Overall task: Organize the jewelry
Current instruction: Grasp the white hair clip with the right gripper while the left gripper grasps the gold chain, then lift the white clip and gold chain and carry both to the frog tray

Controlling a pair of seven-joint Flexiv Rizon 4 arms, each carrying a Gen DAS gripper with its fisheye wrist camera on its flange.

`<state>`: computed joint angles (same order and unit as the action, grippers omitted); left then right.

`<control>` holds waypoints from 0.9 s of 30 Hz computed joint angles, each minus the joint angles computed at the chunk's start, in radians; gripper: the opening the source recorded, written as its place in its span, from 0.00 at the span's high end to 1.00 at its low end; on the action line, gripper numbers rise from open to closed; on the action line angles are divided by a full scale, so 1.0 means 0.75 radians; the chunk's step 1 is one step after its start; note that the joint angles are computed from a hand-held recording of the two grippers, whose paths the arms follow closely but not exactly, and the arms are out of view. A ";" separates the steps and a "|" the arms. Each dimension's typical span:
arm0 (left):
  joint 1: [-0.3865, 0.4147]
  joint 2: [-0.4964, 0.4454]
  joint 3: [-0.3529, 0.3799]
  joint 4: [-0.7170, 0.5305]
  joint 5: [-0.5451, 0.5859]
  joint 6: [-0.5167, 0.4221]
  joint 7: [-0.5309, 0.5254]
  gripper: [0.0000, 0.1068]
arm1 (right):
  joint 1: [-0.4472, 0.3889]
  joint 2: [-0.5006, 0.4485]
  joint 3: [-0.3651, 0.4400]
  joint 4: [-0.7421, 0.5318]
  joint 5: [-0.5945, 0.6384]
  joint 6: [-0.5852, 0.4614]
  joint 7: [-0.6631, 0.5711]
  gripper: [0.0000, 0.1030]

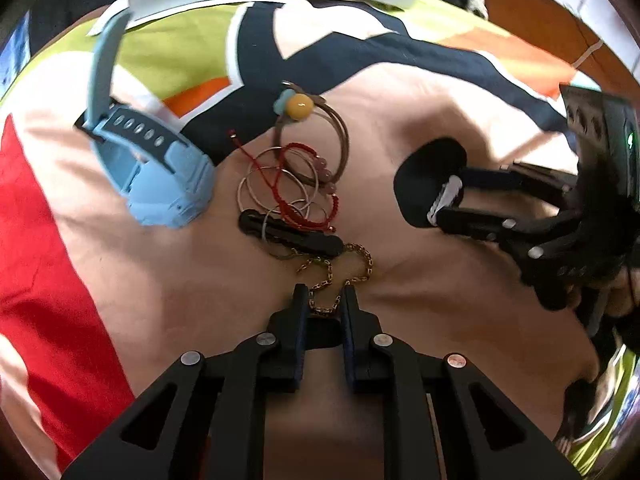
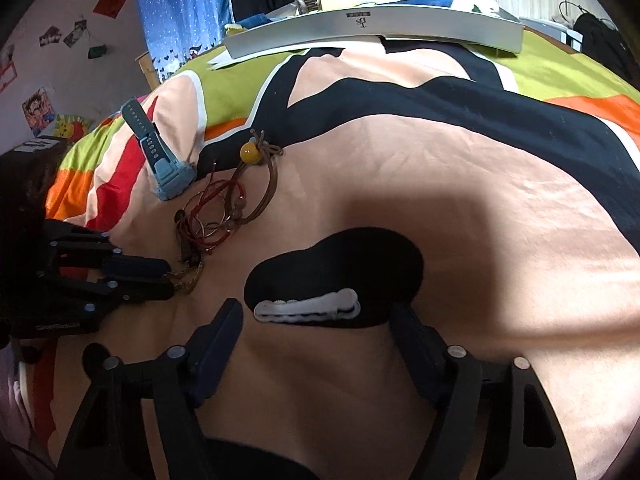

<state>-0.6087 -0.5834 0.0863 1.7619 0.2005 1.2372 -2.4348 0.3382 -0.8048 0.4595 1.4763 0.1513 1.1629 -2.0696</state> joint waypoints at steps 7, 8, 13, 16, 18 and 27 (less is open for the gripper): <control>-0.052 0.026 0.049 0.019 0.042 0.028 -0.115 0.88 | 0.088 0.011 -0.092 0.060 -0.112 0.083 0.052 0.41; -0.052 0.030 0.049 0.024 0.047 0.031 -0.124 0.88 | 0.091 0.012 -0.096 0.068 -0.127 0.093 0.061 0.44; -0.048 0.055 0.038 0.036 0.070 0.037 -0.140 0.88 | 0.059 0.013 -0.059 0.095 -0.156 0.123 0.077 0.44; -0.064 0.089 0.039 0.056 0.090 0.029 -0.161 0.88 | 0.012 0.028 -0.004 0.119 -0.126 0.133 0.069 0.44; -0.061 0.090 0.027 0.052 0.093 0.031 -0.171 0.88 | -0.013 0.042 0.026 0.139 -0.104 0.146 0.063 0.44; -0.067 0.139 -0.005 0.078 0.087 0.047 -0.233 0.88 | -0.127 0.086 0.170 0.182 0.029 0.155 -0.024 0.44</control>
